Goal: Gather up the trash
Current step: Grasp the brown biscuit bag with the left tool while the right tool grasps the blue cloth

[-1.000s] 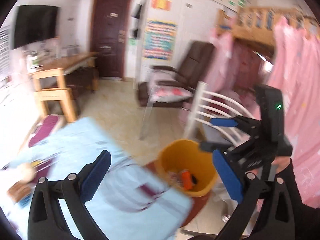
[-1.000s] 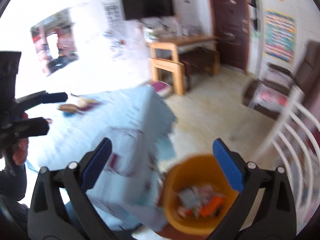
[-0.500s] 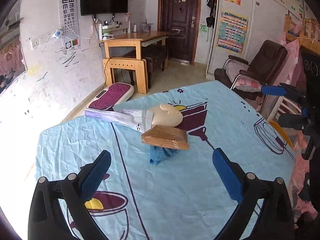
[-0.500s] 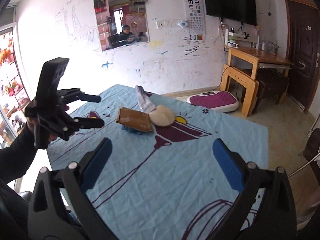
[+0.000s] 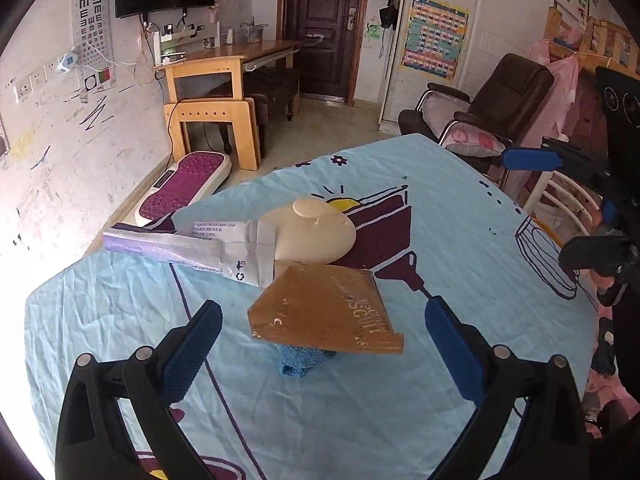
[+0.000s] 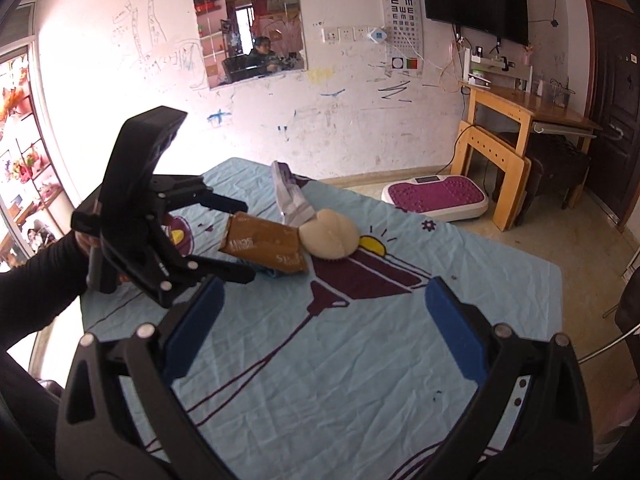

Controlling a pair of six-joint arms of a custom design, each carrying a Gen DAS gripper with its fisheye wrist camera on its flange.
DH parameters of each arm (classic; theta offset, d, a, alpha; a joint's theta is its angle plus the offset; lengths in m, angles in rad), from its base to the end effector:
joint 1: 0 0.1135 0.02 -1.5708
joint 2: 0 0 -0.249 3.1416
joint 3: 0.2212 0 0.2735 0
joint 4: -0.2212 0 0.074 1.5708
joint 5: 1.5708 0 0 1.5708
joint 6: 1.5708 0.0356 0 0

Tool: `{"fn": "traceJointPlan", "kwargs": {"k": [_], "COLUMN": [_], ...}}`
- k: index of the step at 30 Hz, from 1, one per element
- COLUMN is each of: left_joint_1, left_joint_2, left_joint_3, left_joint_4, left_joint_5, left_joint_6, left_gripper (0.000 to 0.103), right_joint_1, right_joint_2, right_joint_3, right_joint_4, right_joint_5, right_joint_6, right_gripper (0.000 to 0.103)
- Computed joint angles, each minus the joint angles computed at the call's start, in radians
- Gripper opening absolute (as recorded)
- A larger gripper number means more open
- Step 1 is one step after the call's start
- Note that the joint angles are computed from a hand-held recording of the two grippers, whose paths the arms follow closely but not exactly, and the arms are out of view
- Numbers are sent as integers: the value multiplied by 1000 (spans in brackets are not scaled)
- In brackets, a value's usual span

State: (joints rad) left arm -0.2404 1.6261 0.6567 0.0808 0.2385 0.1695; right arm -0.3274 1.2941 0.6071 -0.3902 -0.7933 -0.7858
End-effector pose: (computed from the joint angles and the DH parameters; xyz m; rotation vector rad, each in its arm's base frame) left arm 0.2920 -0.0802 0.0918 0.6006 2.3773 -0.3242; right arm 0.2385 -0.0542 0.1430 -0.7503 2.1601 0.5060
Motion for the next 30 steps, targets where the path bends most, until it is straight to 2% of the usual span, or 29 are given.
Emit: {"fn": "traceJointPlan", "kwargs": {"k": [2,4,5,8,13,17,19,21,24,25,26,30], "left_joint_1": [-6,-10,-7,-11,6,68,122,196,275,287,300,362], "left_joint_2": [23,40,43,22,-73,-273,-405,-526,-660,-700,-732,-812], "left_joint_3": [13,21,24,-4,-67,-176,-246,-302,-358,-378,-391,-422], "left_joint_4": [1,4,-3,26,43,0,-41,-103,-190,-207,-225,-275], "left_joint_5": [-2,-3,2,-20,3,49,63,117,162,167,177,235], "left_joint_6": [2,-1,3,-3,-8,-2,16,30,59,65,73,110], "left_gripper": [93,72,57,56,56,56,56,56,56,56,56,56], "right_joint_1": [2,1,3,-2,24,109,195,295,467,504,534,609], "right_joint_2": [6,8,11,27,42,30,35,77,164,193,227,324], "right_joint_3": [-2,-5,-7,0,1,-16,-28,-24,1,17,38,100], "right_joint_4": [4,7,12,12,13,26,64,108,215,231,241,254], "right_joint_5": [1,4,7,9,28,59,98,136,258,280,301,395], "right_joint_6": [-1,-6,-3,0,13,42,77,116,232,258,281,332], "right_gripper": [97,97,97,97,97,97,97,97,97,95,87,68]}}
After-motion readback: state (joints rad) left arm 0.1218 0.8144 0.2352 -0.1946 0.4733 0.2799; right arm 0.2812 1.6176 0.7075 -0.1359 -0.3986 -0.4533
